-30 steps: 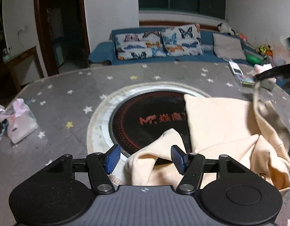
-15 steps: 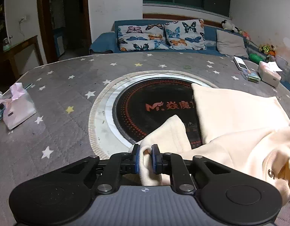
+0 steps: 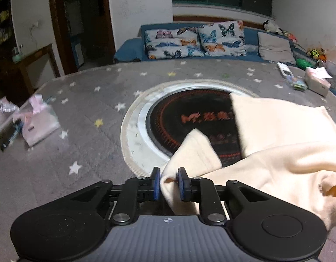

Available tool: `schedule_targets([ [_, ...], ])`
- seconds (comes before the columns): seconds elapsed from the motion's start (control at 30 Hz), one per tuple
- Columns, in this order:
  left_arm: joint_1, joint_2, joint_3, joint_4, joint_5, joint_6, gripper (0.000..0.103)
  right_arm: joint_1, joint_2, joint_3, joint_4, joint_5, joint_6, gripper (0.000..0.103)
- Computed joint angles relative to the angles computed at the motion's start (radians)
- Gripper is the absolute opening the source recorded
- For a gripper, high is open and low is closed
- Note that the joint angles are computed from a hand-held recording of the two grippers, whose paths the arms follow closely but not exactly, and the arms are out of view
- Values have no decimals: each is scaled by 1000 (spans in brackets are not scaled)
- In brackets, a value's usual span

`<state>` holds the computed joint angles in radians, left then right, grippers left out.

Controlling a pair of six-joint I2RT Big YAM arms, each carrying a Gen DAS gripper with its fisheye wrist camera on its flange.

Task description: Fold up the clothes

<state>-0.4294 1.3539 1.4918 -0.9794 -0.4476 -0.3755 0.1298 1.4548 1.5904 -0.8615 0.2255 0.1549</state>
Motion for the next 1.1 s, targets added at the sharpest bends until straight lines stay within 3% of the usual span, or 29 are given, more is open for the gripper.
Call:
schedule_targets([
  [0.13, -49, -21, 1, 54, 45, 57, 43, 16, -2, -2, -5, -56, -14, 10],
  [0.23, -96, -28, -3, 97, 108, 115, 47, 25, 17, 7, -17, -83, -4, 20],
  [0.33, -140, -23, -1, 124, 167, 160, 54, 40, 17, 4, -32, -102, 7, 20],
  [0.53, -199, 27, 31, 128, 220, 215, 57, 106, -20, 1, -50, -215, -76, 20],
  [0.7, -220, 49, 28, 109, 237, 239, 57, 186, -32, 29, -94, -360, -180, 22],
  [0.77, -222, 48, 19, 110, 243, 248, 50, 221, -29, 50, -119, -416, -231, 25],
  [0.83, -224, 51, 17, 100, 249, 243, 21, 255, -16, 75, -149, -455, -278, 29],
  [0.87, -222, 51, 16, 98, 259, 239, 17, 271, -9, 88, -164, -469, -298, 30],
  [0.93, -222, 39, 5, 109, 268, 234, 10, 297, 5, 106, -187, -481, -330, 32],
  [1.1, -233, -4, -26, 136, 259, 238, 8, 353, 32, 116, -203, -467, -369, 33],
])
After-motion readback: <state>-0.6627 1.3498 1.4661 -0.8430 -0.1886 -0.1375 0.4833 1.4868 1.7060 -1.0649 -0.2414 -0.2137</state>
